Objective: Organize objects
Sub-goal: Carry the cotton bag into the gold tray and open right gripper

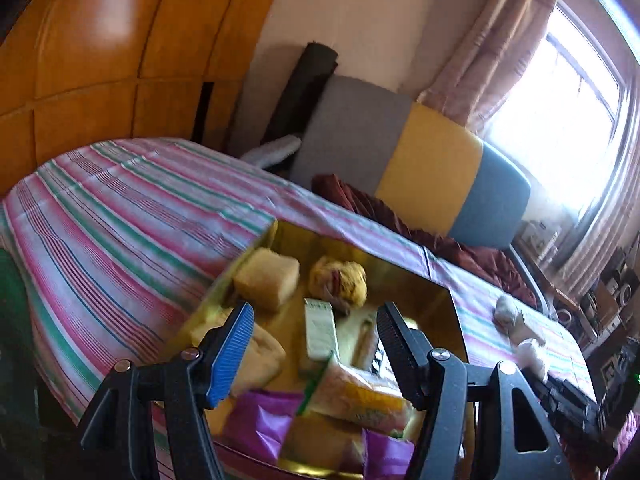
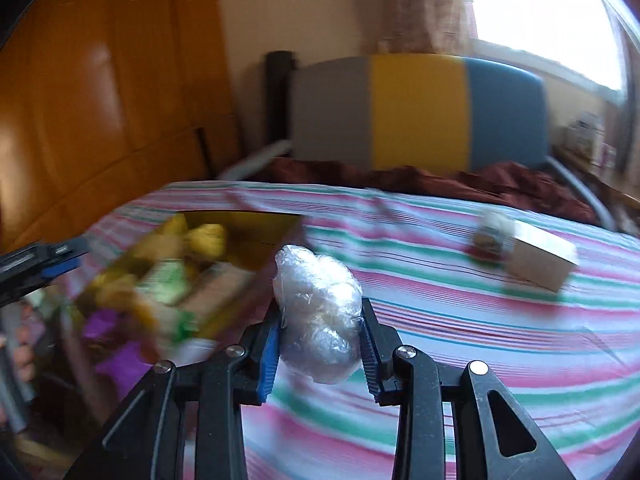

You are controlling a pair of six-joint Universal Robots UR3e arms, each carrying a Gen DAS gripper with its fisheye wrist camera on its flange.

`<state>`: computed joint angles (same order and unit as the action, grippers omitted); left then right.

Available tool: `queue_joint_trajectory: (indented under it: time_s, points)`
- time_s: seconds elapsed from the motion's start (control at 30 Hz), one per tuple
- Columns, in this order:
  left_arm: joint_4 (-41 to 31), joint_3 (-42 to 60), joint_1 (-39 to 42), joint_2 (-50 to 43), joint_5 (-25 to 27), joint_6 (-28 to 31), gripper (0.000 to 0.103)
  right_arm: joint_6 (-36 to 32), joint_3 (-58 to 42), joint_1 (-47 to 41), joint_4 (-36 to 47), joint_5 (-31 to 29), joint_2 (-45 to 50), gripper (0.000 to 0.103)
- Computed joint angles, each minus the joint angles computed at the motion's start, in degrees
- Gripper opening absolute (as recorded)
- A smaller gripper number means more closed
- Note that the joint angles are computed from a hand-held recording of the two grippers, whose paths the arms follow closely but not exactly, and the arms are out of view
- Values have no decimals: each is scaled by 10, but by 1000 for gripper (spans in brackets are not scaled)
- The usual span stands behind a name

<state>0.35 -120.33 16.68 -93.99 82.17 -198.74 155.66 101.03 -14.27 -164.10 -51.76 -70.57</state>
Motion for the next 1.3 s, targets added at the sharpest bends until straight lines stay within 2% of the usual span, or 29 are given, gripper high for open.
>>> queue_joint_trajectory:
  time_s: [0.23, 0.53, 0.83, 0.9, 1.0, 1.3]
  points:
    - [-28, 3, 25, 14, -13, -16, 67, -39, -65, 116, 124, 22, 3, 36]
    - [-23, -3, 36, 30, -7, -33, 67, -35, -147, 210, 174, -7, 76, 36]
    - [-30, -4, 43, 34, -13, -41, 68, -34, -188, 234, 218, -23, 117, 40]
    - [-32, -3, 41, 33, -14, -41, 68, -30, -191, 236, 222, -25, 119, 51]
    - [-31, -1, 36, 29, -8, -39, 68, -29, -175, 230, 216, -17, 107, 60]
    - [-39, 8, 12, 12, -4, -31, 68, -14, -128, 203, 175, -12, 62, 63]
